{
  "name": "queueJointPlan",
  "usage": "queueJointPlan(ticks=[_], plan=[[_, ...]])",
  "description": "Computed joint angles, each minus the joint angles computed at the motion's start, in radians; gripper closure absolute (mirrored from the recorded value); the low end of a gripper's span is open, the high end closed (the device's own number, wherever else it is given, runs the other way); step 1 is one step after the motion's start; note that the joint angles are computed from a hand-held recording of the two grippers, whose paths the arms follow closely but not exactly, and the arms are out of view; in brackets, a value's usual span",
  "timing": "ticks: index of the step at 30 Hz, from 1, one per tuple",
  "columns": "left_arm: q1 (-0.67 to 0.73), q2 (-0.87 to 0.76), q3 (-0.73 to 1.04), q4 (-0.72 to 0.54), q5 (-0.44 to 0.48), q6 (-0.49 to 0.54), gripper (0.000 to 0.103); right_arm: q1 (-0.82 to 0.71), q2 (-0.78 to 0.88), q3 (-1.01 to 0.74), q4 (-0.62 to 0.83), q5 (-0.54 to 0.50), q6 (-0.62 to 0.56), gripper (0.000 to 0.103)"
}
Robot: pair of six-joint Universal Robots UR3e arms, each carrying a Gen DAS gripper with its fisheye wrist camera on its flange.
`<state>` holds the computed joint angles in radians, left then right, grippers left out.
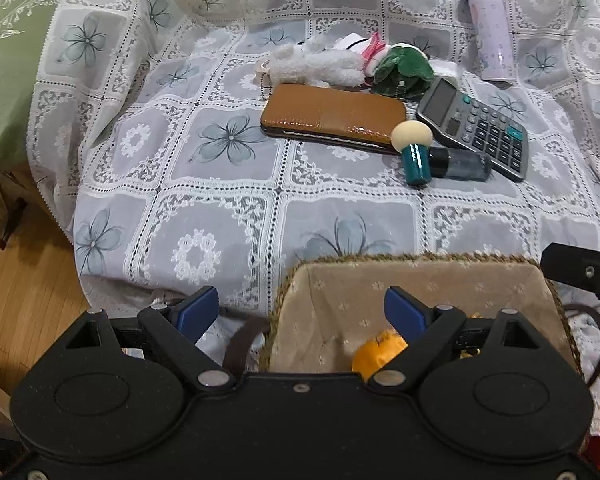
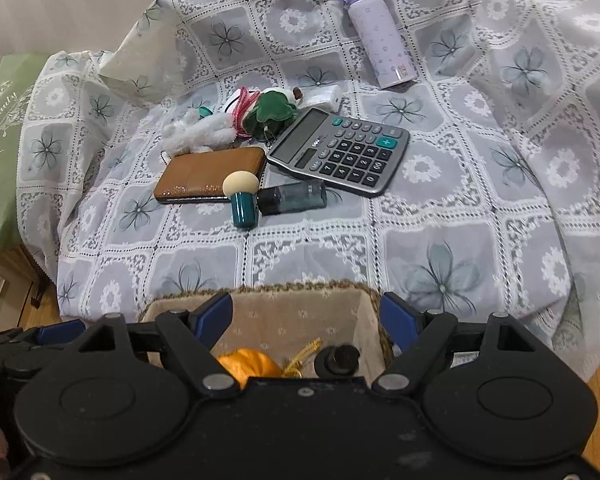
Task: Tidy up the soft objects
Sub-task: 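Move both tools forward toward the white plush toy and brown wallet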
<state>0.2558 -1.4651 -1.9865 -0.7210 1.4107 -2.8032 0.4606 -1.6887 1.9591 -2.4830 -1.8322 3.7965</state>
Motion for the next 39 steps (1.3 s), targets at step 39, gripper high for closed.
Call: queueJointPlan(ticks=[39], plan=[[-0.118,-0.921,1.124,-0.066,0.033,-0.104,0.011,-0.265,0.815,-1.006,0.081,0.184,-0.315,0.022]])
